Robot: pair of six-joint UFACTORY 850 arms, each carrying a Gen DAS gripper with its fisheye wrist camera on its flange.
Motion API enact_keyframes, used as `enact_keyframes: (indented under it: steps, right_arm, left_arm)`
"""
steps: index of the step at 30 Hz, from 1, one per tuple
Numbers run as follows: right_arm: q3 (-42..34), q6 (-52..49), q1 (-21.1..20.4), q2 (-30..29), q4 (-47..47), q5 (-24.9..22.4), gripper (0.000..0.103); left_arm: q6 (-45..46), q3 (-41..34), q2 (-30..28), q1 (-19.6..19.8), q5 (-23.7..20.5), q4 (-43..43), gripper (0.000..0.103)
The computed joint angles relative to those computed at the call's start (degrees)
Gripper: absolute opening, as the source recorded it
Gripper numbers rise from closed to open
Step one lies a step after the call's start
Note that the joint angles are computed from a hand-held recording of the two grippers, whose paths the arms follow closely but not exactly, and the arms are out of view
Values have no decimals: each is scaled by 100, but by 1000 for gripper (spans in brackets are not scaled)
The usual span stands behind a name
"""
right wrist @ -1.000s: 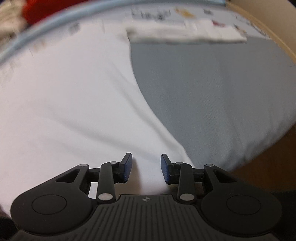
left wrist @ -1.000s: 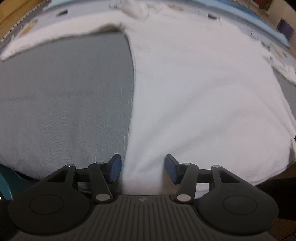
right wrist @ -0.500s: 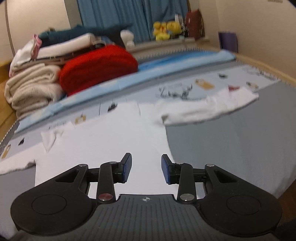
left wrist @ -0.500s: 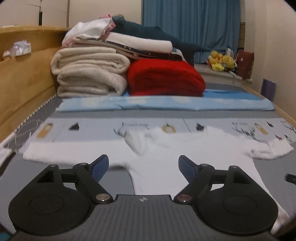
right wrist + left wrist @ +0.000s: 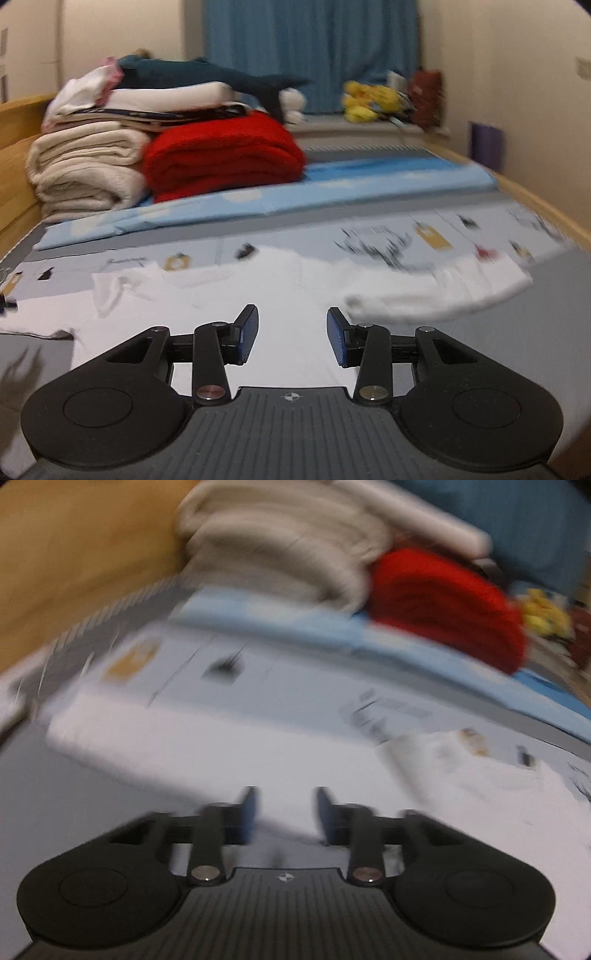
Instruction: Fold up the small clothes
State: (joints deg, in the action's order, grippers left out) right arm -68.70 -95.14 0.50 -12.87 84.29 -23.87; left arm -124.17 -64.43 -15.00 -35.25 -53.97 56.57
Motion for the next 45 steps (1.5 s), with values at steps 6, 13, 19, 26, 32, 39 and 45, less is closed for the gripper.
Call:
enact_keyframes:
  steps: [6, 13, 19, 26, 32, 39, 45]
  right_arm:
    - [-1781, 1829, 683, -1153, -1453, -364, 43]
    - [-2650, 1844, 1140, -2037, -1442, -287, 20]
    - [-3412, 2702, 1169, -2566, -2427, -903, 14]
    - [-3831, 3542, 1117, -2865, -3206, -976, 14]
    - [-3895, 4273, 1008, -2904, -3678, -1032, 14]
    - [-3769, 5015, 821, -2790, -4262, -1093, 13]
    - [-3455, 5462, 630, -2597, -4331, -1025, 4]
  left_arm:
    - [-984, 838, 649, 420, 167, 97, 24]
    - [-2296, 1793, 1353, 894, 314, 77, 33]
    - [-3260, 2321, 1610, 1427, 531, 277, 61]
    - [-2638, 2179, 1309, 1775, 640, 50, 4]
    - [-2137, 1647, 1096, 1368, -808, -672, 3]
    - [-1100, -245, 1, 409, -1946, 321, 3]
    - [-227, -2645, -1547, -403, -216, 1734, 4]
